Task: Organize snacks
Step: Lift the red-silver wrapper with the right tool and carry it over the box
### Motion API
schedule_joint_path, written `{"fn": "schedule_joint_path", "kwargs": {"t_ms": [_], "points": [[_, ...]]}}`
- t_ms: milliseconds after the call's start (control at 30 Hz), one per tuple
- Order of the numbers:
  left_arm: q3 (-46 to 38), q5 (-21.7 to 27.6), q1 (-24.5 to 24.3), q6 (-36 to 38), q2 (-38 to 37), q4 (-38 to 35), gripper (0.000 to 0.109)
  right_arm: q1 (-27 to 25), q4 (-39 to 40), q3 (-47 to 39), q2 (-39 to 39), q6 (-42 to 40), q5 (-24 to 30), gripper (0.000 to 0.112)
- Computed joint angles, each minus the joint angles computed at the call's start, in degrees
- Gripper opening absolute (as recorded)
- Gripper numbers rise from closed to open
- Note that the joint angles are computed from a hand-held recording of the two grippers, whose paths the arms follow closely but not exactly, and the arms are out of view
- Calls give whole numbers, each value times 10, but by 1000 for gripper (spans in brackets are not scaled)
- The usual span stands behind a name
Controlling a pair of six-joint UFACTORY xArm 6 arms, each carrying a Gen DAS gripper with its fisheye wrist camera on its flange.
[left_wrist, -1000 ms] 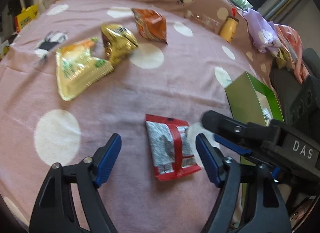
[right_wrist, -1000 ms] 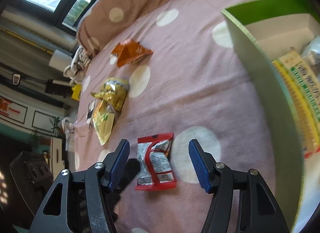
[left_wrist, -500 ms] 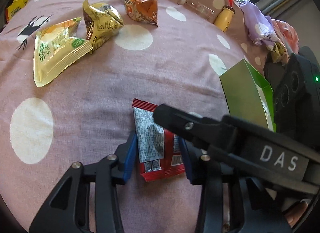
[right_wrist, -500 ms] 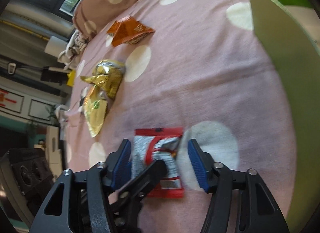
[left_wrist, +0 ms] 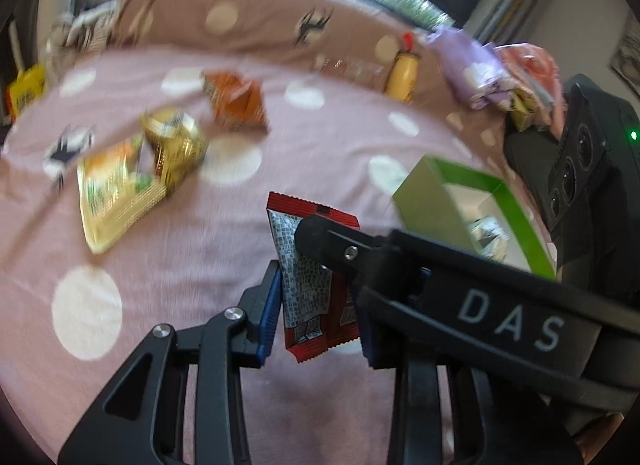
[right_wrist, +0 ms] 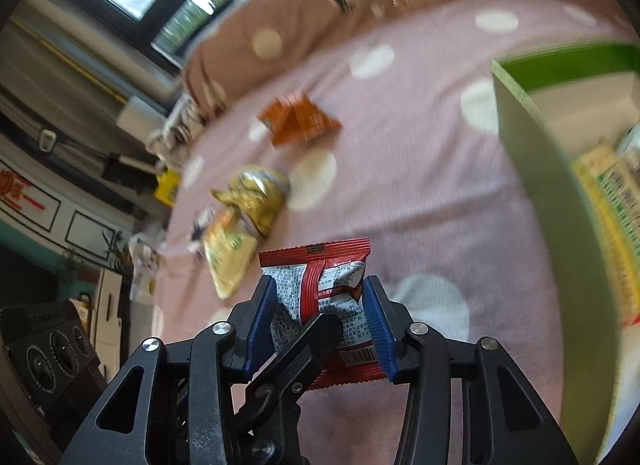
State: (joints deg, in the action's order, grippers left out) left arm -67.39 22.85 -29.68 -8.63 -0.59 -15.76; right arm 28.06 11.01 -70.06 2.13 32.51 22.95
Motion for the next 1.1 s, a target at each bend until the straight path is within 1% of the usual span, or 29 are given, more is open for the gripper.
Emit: {"fn": "schedule_joint_path", "kwargs": {"t_ms": [67,167,233,267,367,400,433,467,533,633,767,867,1000,1100], "points": [[11,-35,-7,17,-10,-9,33,1,-60,16,-19,42,-25,48],[13,-66,-16,34,-15,-14,32,-3,-130,37,-44,99,-53,48],[-4,-72,-25,45,-8,-4,32,-10,-178,51,-63,143,-68,48],[-16,-73,-29,66,-3,-9,32,-18,-218,61,-77,178,-78,48],[-52,-80,-45,104,14,-6,32,-38,-294,82,-109,247,-102,48],[-61,-85,-50,118,20,-10,32,-49,-339,94,-125,290,-112,48],[-73,-87,-56,137,26,-20,32,-56,-367,98,-133,318,-113,48],[-89,-85,-64,166,36,-36,32,-67,-409,109,-150,360,-113,48],[-116,-74,-75,207,54,-58,32,-84,-449,129,-176,408,-113,48],[-160,-48,-91,236,85,-65,32,-110,-460,163,-210,440,-115,48],[-212,-10,-107,273,125,-102,32,-135,-464,192,-240,474,-100,48],[-247,25,-115,281,150,-111,32,-147,-442,211,-258,472,-82,48],[-298,80,-121,280,187,-115,32,-163,-394,231,-270,463,-64,48],[-323,106,-126,271,205,-109,32,-174,-373,244,-277,466,-61,48]]}}
